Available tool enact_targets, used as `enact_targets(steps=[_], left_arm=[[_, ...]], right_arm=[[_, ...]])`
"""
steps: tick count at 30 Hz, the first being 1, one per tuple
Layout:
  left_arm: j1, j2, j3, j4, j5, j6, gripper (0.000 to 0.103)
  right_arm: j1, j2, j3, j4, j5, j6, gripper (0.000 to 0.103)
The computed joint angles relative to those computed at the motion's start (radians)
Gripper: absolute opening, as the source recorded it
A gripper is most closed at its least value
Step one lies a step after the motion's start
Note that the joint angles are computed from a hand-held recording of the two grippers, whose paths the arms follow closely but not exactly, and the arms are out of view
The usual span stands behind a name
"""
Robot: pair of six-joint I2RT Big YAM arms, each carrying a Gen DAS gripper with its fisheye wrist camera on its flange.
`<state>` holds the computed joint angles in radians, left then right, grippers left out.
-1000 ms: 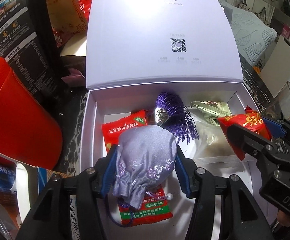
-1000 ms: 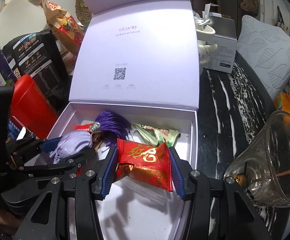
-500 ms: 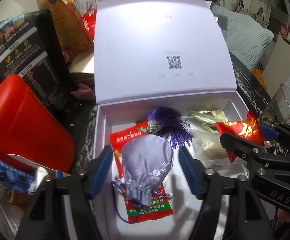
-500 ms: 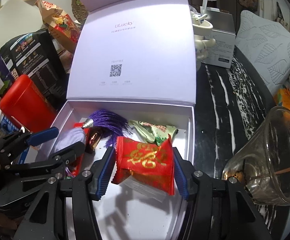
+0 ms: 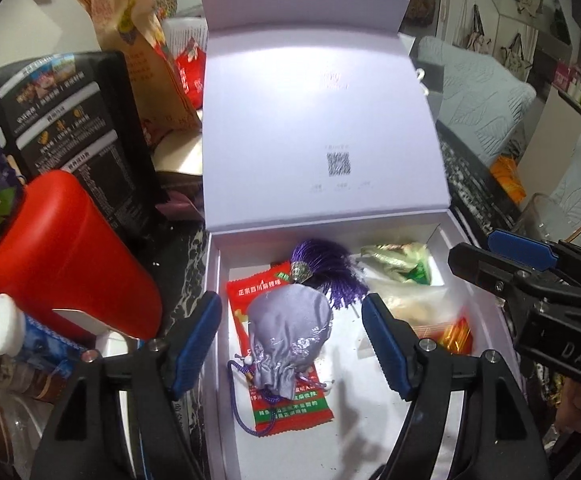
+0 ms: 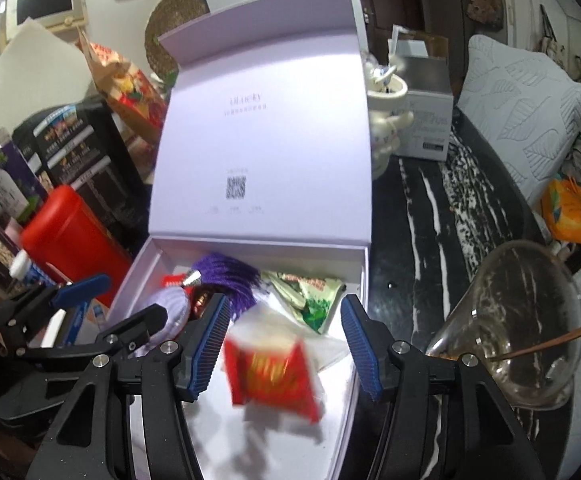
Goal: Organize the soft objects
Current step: 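Lower both held items into the box and open both tools, then withdraw both tools up and away from the gift box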
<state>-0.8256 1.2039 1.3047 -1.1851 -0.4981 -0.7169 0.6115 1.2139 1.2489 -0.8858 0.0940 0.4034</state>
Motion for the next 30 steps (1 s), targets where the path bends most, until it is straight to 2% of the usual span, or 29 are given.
enact_targets(steps=[9,13,21,30], left_arm=[[-0.056,-0.029,0.047,-0.027,-0.072,-0.010,0.072],[-0.098,-0.044,0.075,-0.048,-0.126,-0.018,0.072],[-0.191,-0.078,0.128,-0.092,-0.227,-0.035,0.072],[-0.331,-0.102,0.192,-0.166,-0.352,-0.102,0.072]], right_arm=[[0.028,-0.053,0.029,-0.017,0.043,-0.004,0.058],[0.050,-0.083,0.039,-0.028,0.072,-0.006,0.058],[0.120,-0.147,0.071,-0.061,0.167,-0.010,0.058],[0.250,-0.237,0.096,-0.090,0.325,-0.016,0.058]])
